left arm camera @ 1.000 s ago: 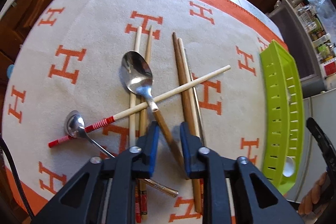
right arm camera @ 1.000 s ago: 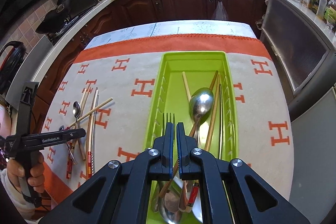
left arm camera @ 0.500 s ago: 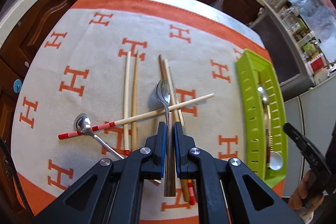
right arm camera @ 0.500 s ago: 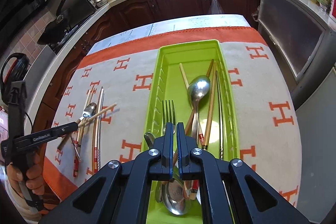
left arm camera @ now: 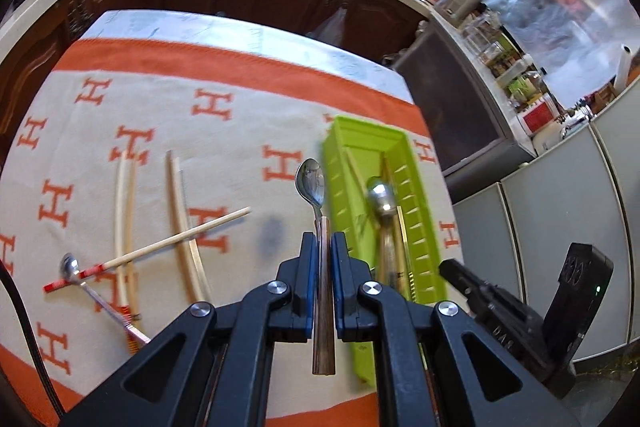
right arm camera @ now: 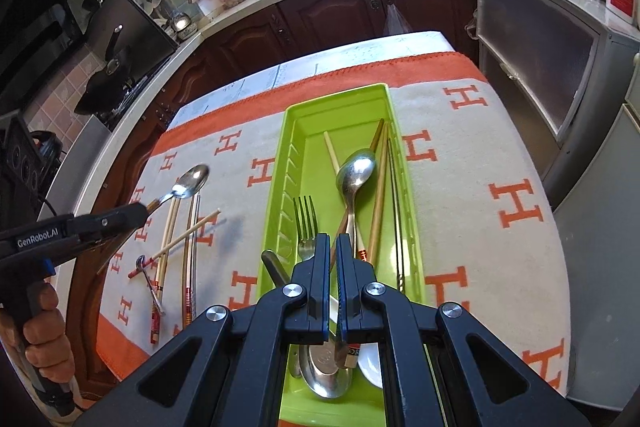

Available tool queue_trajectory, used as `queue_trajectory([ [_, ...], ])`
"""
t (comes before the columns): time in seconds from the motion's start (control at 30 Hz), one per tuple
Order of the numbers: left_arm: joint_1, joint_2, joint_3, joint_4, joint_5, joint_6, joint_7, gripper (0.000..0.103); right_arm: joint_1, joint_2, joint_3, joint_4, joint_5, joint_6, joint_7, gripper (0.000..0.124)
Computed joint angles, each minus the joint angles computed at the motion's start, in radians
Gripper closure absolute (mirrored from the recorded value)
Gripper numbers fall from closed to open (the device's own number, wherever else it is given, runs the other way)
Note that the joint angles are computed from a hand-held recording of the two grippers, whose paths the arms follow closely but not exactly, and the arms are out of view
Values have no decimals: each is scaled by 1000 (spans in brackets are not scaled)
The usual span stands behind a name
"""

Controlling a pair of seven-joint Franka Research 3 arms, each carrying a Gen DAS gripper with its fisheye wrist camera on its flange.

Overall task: Organize utensils
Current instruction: 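Carry the wooden-handled spoon with the left tool into the tray and release, then move both tools back over the remaining chopsticks and spoon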

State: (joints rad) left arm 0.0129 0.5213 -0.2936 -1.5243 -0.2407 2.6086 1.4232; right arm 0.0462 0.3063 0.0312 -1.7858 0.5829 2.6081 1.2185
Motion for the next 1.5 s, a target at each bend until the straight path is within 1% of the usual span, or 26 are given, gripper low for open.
queue_trajectory([
  [0.1, -54, 70, 16, 106, 56, -36, -31, 98, -2, -11, -8, -20, 1, 15, 14, 121],
  [0.23, -116, 169, 32, 245, 127, -102, -69, 98, 2, -30, -28, -60, -24, 52, 71, 121],
  [0.33, -157, 221, 48, 306, 176, -117, -101, 98, -11, -40, -31, -77, -14, 68, 93, 121],
  [0.4, -181, 249, 60, 334, 207, -124, -126, 98, -20, -46, -31, -88, -3, 74, 97, 121],
  [0.5, -205, 273, 77, 337, 246, -111, -167, 98, -24, -50, -34, -98, -9, 80, 108, 121],
  [0.57, -209, 295, 70, 356, 255, -134, -177, 95, -26, -54, -31, -103, -7, 79, 108, 121],
  [0.63, -195, 292, 49, 340, 246, -136, -159, 89, -27, -57, -26, -108, 1, 81, 98, 121],
  [0.67, -187, 280, 40, 317, 242, -126, -145, 88, -27, -59, -25, -111, 4, 83, 93, 121],
  [0.77, -166, 230, 18, 245, 229, -95, -104, 76, -23, -62, -23, -114, 4, 82, 90, 121],
  [0.83, -157, 171, 16, 166, 228, -59, -85, 63, -22, -63, -20, -113, 12, 78, 86, 121],
  [0.97, -140, 77, 26, 48, 234, -20, -72, 62, -17, -70, -14, -116, 26, 72, 77, 121],
  [1.1, -96, -20, 29, -84, 208, -1, -55, 62, -4, -84, -11, -127, 26, 71, 65, 121],
  [1.27, -65, -144, 70, -264, 219, 58, -76, 62, 11, -96, 3, -125, 46, 32, 31, 120],
  [1.4, -55, -223, 116, -379, 265, 103, -128, 61, 32, -98, 17, -112, 65, -1, -9, 119],
  [1.5, -43, -273, 141, -452, 302, 138, -163, 58, 62, -97, 28, -98, 48, -18, -25, 115],
])
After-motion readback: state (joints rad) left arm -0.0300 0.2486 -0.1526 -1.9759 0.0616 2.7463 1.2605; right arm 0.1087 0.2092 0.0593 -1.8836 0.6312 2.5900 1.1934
